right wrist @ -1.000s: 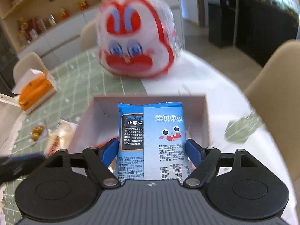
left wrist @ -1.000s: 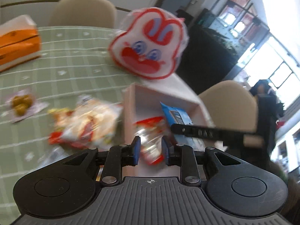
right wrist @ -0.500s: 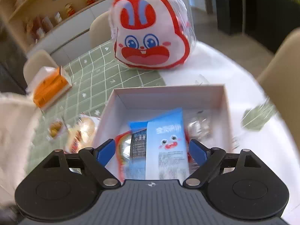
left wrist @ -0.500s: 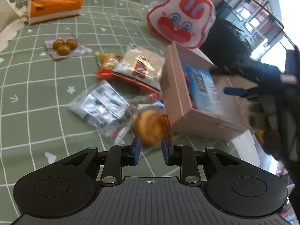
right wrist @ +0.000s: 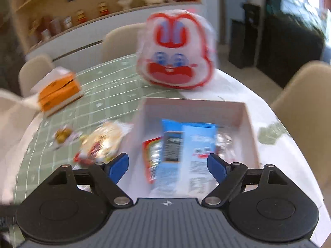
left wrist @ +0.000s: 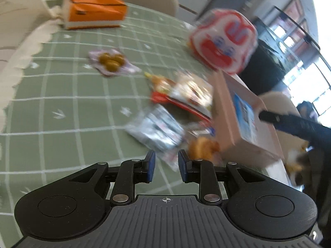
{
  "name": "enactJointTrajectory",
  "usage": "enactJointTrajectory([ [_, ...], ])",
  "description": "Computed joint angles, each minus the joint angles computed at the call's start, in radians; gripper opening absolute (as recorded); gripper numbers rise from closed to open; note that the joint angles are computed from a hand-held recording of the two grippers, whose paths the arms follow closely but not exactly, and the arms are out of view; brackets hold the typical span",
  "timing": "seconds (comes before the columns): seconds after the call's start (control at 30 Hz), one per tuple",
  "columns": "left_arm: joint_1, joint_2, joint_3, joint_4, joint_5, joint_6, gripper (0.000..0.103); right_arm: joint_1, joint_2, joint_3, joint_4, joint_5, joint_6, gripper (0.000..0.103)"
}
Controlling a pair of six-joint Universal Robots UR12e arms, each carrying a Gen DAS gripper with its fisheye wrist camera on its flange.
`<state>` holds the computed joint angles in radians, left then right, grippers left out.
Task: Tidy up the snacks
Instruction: 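Move the right gripper to the purple tray of yellow balls and grasp it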
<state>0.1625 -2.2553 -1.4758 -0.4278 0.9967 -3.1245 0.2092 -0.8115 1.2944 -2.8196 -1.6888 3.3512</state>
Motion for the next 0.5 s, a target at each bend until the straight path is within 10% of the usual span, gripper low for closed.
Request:
enactJointTrajectory([
  [0.4,0.021,0.038,-0.015,-0.025,0.198,-0.04,0.028,0.063,0.327,-0.576,0.333,0.226,-0.221,0.082],
  [0.5,0.028,0.046,-0.02,-0.042,0.216,-0.023,0.028,0.079,0.442,-0.776,0.439,0.22,-0.217,0.061],
])
